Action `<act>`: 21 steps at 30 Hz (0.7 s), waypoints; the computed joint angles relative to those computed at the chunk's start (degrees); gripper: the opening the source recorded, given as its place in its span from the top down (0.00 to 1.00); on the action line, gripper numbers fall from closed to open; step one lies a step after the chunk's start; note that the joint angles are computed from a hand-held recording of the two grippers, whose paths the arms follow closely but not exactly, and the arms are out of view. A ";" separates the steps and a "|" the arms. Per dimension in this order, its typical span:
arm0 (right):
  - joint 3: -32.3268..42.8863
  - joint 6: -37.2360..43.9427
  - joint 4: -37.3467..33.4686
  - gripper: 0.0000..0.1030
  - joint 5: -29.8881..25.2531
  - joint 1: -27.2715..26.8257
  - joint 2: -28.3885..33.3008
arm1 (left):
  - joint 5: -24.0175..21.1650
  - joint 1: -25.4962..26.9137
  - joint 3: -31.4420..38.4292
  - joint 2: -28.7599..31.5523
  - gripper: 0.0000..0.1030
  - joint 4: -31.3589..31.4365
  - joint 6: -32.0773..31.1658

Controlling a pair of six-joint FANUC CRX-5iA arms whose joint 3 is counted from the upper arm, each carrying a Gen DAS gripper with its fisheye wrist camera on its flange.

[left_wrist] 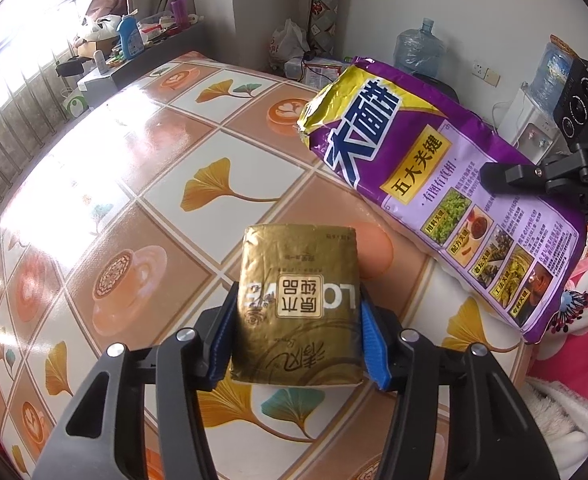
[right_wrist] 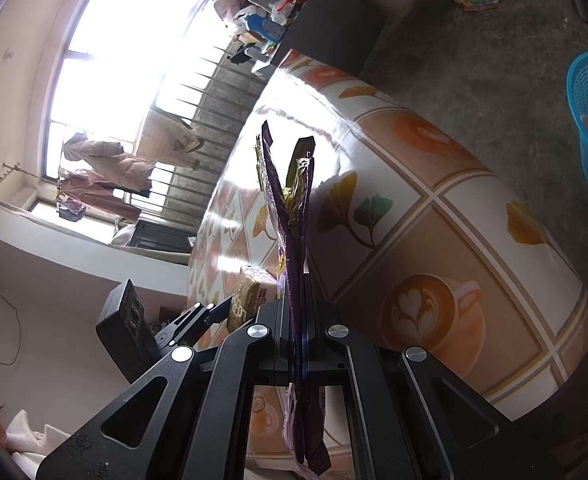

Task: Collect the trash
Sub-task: 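Carry the gold packet and purple bag toward the blue wastebasket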

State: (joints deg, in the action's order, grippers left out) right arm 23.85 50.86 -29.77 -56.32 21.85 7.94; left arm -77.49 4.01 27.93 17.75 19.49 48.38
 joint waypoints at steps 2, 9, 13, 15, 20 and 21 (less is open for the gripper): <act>-0.05 0.14 -0.12 0.99 0.05 -0.03 -0.03 | 0.12 -0.01 -0.16 -0.16 0.49 -0.08 0.04; -0.28 0.14 -0.11 0.99 0.33 0.06 -0.16 | 0.77 0.19 -0.53 -0.47 0.49 -0.13 0.09; -0.34 0.22 -0.09 0.99 0.45 0.10 -0.22 | 1.12 0.37 -0.84 -0.72 0.49 -0.06 0.06; -0.23 -0.21 0.34 0.99 0.54 0.41 -0.26 | 1.32 0.44 -1.07 -0.89 0.49 -0.04 0.02; -0.03 -0.08 0.23 0.99 0.50 0.40 -0.13 | 1.77 0.50 -1.54 -1.32 0.49 -0.14 -0.01; 0.10 -0.07 0.27 0.99 0.46 0.45 -0.07 | 1.83 0.50 -1.62 -1.40 0.49 -0.16 -0.01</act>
